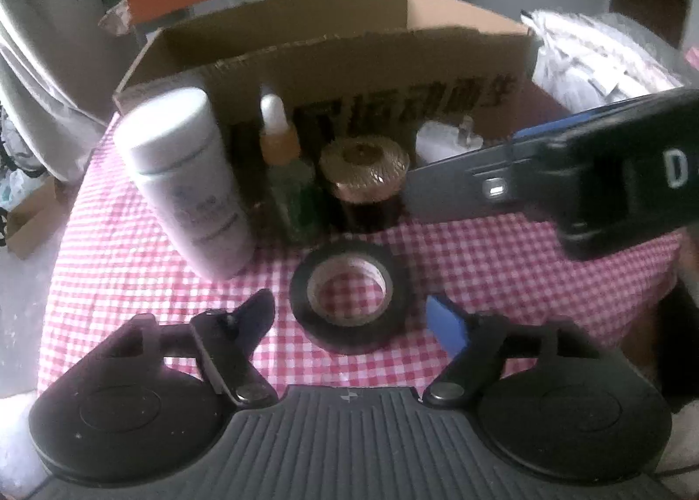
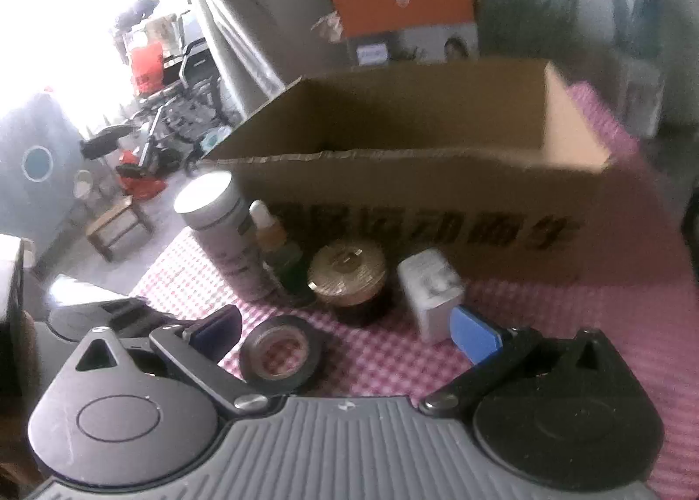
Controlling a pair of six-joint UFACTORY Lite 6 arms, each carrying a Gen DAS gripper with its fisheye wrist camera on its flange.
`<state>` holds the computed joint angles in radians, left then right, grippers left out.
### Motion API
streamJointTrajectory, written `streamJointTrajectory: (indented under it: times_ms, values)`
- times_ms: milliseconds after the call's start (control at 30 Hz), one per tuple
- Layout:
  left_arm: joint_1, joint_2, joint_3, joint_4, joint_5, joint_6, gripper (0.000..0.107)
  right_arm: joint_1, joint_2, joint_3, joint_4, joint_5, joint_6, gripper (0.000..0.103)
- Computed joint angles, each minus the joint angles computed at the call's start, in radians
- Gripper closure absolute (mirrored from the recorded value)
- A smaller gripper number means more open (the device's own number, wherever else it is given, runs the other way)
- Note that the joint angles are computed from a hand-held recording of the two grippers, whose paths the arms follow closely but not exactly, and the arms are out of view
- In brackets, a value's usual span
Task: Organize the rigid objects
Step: 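Close the right gripper on the rim of the black tape roll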
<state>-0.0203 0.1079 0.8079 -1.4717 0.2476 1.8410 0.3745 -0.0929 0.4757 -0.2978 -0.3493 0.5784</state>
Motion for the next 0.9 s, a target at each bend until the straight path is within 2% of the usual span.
streamJointTrajectory:
  times_ms: [67, 167, 200, 300, 500, 600, 733, 900]
  values:
    - [-0.002, 0.019, 0.013, 0.013, -0.003, -0.013, 0.036, -0.015, 0.067, 0.027, -0.093, -0.042, 0.096, 0.001]
    - [0.004, 0.038, 0.03, 0.063, -0.002, -0.061, 0.04, -0.02, 0.13, 0.057, -0.181, -0.076, 0.181, 0.007]
    - [0.008, 0.043, 0.037, 0.094, 0.005, -0.093, 0.041, -0.019, 0.148, 0.067, -0.197, -0.081, 0.197, 0.012]
    - [0.029, 0.043, 0.045, 0.135, 0.039, -0.14, 0.043, -0.02, 0.201, 0.101, -0.271, -0.083, 0.27, 0.034]
    - [0.039, 0.011, 0.005, 0.066, 0.052, -0.058, 0.044, -0.043, 0.278, 0.139, -0.394, -0.13, 0.36, 0.049]
    - [0.034, -0.001, -0.015, 0.051, 0.076, -0.041, 0.044, -0.053, 0.296, 0.147, -0.42, -0.132, 0.38, 0.064]
    - [0.005, 0.033, 0.016, 0.04, 0.094, -0.026, 0.044, -0.075, 0.26, 0.103, -0.399, -0.123, 0.358, 0.066]
    - [0.001, 0.05, 0.038, 0.097, 0.182, -0.04, 0.044, -0.122, 0.173, 0.019, -0.385, -0.101, 0.343, 0.067]
